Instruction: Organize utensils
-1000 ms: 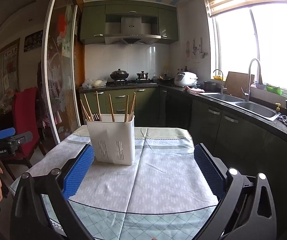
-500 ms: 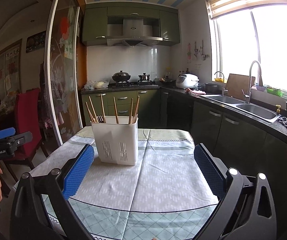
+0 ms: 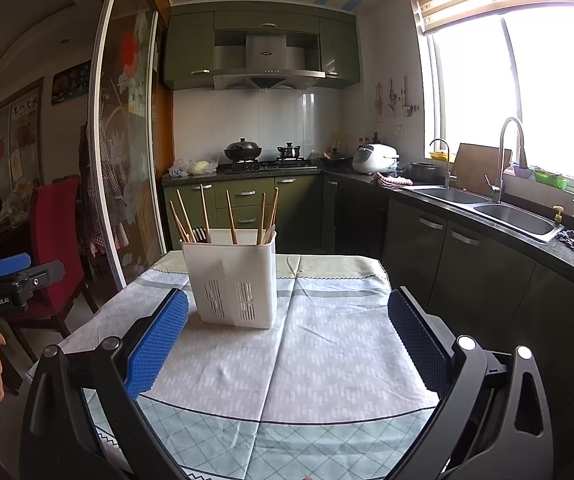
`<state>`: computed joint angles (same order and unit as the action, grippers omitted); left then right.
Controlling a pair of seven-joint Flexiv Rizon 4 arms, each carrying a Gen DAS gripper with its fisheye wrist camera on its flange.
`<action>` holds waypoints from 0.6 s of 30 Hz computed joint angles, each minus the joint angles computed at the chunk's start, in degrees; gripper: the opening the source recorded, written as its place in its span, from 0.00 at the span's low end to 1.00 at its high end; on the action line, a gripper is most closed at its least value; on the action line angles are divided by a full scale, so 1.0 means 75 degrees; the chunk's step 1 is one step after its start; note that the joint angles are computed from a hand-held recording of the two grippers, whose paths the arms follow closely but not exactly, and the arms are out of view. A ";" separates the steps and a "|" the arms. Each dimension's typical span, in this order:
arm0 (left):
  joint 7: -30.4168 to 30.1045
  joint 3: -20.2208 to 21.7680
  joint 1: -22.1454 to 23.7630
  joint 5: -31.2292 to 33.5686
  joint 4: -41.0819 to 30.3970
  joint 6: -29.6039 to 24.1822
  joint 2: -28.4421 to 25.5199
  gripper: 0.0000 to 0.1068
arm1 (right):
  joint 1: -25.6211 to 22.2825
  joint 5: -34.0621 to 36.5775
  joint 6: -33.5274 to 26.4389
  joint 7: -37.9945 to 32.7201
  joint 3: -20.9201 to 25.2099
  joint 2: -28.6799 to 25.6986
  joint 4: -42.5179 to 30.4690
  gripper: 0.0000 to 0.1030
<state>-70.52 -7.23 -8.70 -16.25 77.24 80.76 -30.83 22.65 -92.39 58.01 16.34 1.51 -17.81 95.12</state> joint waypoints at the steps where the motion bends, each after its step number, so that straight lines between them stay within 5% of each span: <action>1: -0.0016 0.0022 -0.0012 0.0014 -0.0001 0.0000 0.0000 0.90 | -0.0002 0.0000 0.0004 0.0004 0.0000 -0.0003 -0.0002 0.96; 18: -0.0234 0.0149 -0.0061 0.0189 -0.0038 -0.0050 0.0015 0.90 | -0.0002 -0.0001 0.0047 0.0021 -0.0012 -0.0032 -0.0020 0.96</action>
<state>-72.27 -6.12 -9.16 -14.84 76.96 80.39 -30.71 22.63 -92.40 58.37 16.49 1.42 -18.05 94.97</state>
